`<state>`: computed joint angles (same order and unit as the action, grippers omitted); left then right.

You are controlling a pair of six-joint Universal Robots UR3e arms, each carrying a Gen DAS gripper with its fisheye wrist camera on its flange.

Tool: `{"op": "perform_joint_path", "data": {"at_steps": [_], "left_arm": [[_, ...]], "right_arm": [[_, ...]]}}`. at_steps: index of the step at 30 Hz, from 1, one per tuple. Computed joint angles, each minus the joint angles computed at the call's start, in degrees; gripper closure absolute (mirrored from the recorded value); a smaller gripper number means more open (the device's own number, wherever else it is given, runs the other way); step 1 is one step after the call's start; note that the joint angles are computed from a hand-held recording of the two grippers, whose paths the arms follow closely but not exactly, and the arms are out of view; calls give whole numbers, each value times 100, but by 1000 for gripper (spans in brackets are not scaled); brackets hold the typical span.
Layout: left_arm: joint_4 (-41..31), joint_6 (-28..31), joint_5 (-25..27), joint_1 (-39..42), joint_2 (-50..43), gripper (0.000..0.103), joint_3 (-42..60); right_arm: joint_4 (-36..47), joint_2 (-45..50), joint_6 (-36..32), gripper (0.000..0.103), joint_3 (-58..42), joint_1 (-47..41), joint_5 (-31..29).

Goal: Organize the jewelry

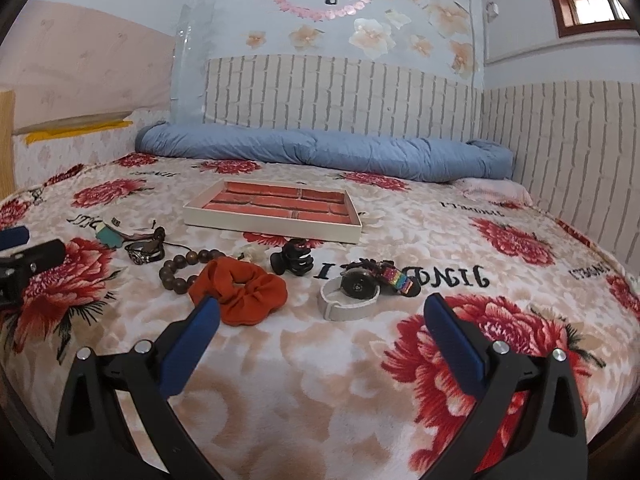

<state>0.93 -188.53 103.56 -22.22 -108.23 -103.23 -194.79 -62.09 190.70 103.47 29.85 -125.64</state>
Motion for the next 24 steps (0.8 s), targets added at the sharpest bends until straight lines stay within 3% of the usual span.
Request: {"op": "perform_joint_path", "data": {"at_steps": [16,24], "left_arm": [[-566,59,-102,-27,-488,5,768],[-932,145,-105,-45,-853,5,1460]], "right_arm": [[100,38,27,4,9,-254,205],[399,-161,34,4,68,-735,819]]}}
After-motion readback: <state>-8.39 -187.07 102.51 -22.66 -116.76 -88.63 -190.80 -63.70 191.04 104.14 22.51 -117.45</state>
